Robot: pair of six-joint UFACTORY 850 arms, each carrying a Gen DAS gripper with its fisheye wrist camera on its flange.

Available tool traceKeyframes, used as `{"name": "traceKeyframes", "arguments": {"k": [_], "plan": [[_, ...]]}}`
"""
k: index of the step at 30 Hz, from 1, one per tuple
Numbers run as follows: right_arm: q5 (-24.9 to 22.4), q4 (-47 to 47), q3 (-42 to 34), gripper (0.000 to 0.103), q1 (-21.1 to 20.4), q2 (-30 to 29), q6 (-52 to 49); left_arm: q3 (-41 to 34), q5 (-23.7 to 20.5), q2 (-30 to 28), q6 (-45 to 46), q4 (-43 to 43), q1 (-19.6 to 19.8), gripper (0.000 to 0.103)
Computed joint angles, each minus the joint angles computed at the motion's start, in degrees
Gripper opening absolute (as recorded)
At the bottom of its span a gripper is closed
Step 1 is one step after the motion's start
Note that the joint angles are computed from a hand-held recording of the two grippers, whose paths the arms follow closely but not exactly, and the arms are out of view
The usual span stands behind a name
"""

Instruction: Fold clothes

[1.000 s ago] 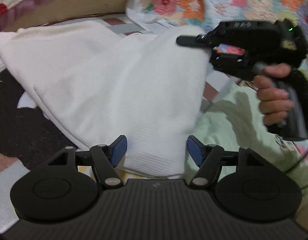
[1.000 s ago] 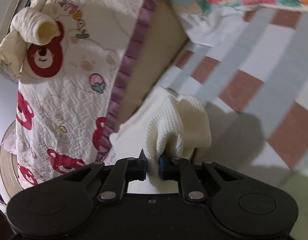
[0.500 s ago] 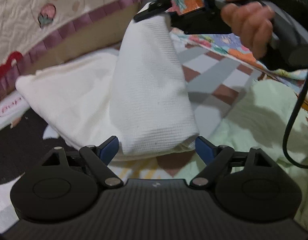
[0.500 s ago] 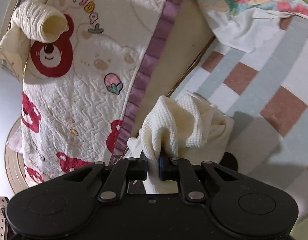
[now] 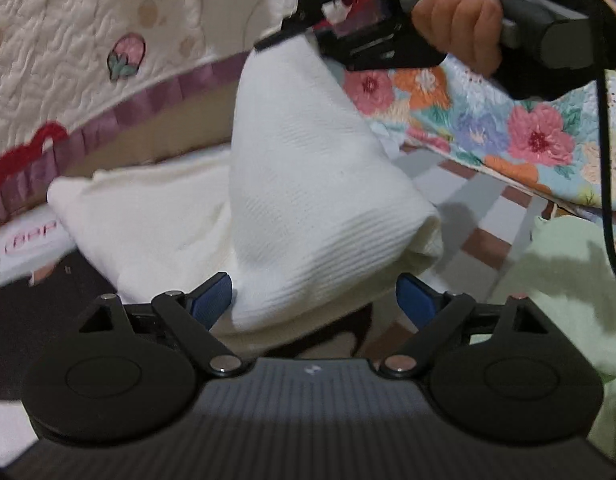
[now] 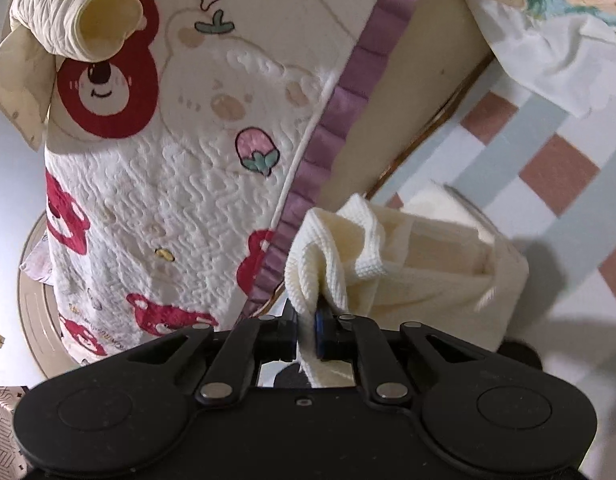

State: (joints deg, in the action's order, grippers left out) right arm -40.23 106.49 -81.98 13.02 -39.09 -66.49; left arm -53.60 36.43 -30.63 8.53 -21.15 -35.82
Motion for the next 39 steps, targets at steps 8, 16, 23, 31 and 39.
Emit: {"name": "traceKeyframes", "arguments": {"k": [8,16,23,31,39], "plan": [[1.87,-0.76,-1.48,0.011,0.18,-1.46,2.19,-3.69,1.86,-3.24,8.82,-5.14,0.26,0.022],[1.32,-12.71,-14.92,0.011,0.1,-8.93,16.13,-6.26,-3.78,-1.52,-30.47,23.22,12.38,0.016],[7.39,-48.36,-45.78,0.021,4.21,-27.48,38.7,-18.94,-13.22,-11.27,-65.31,44.32,20.59,0.016],[14.46,-21.87,-25.16,0.041,3.36,-18.65,-5.95,-11.85,1.67,-9.93,-72.63,40.16,23.18,0.033],[17.07,-6.12,-13.58,0.057,2.74,-13.21,-34.77,-6.07,-0.41,-2.55,-51.29,26.87,17.33,0.065]]}}
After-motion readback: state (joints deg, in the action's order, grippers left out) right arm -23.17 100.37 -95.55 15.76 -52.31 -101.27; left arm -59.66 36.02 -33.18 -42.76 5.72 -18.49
